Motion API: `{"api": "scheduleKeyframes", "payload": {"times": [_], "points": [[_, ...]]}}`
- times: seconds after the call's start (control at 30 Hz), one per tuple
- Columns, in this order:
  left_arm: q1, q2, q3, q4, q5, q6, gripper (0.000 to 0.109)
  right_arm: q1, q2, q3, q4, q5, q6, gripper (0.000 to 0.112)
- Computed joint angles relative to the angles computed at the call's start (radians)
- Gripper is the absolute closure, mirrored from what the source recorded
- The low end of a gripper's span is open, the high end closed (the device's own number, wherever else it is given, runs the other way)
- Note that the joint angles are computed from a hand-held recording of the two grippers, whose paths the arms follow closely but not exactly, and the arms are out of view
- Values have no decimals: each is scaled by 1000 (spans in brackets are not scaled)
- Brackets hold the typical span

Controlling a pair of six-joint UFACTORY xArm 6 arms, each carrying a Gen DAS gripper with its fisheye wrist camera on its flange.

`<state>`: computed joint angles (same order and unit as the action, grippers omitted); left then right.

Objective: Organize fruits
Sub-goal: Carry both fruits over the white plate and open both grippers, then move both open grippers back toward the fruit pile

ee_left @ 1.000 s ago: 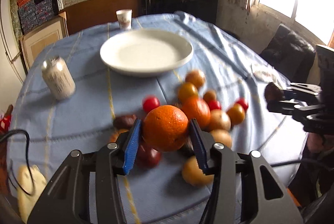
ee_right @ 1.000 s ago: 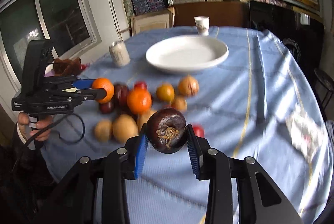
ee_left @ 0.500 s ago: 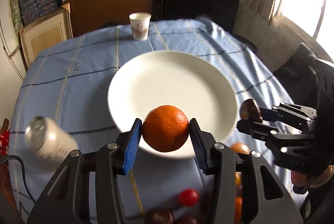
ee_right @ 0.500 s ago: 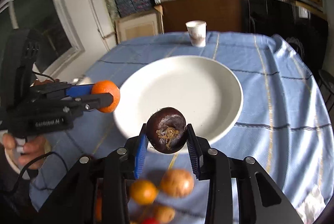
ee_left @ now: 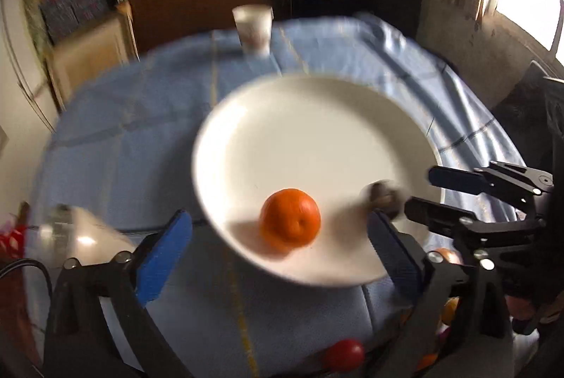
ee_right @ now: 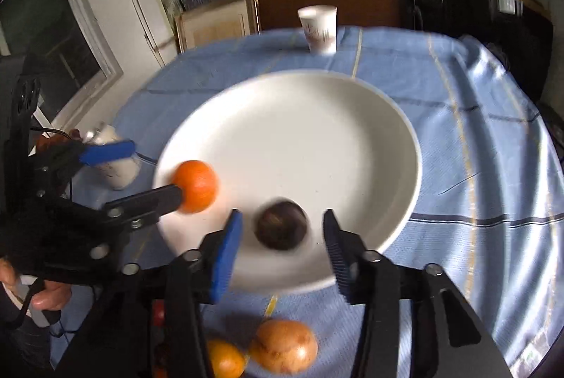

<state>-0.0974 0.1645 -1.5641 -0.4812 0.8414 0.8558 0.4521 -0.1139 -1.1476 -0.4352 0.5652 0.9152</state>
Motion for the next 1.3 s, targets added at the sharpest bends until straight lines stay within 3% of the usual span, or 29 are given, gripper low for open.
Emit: {"api": "scheduleKeyframes", "payload": {"times": [0.23,0.33,0.4,0.5,0.63,0.73,0.93,1.3], "points": [[118,-289,295,-182,-3,273,10,201,-273,212,-260,53,282,41],[189,-427,469,-278,3,402,10,336,-340,272,-357,138,420,40],[225,-483,548,-327,-5,464,10,451,-331,264,-420,269,501,40],[281,-525,627,-393,-2,540,10,539,-299,248,-445,357,568,41],[363,-475,591,-427,121,525,10,523,-294,283,-409,263,631,41],[380,-451,578,-424,129,490,10,505,-294,306,-404,212,692,42],[372,-470,615,-425,77,484,10,453,-286,337,-380,94,746,46],[371,-453,605,-414,56,451,10,417,-269,348,-336,14,776,54]]}}
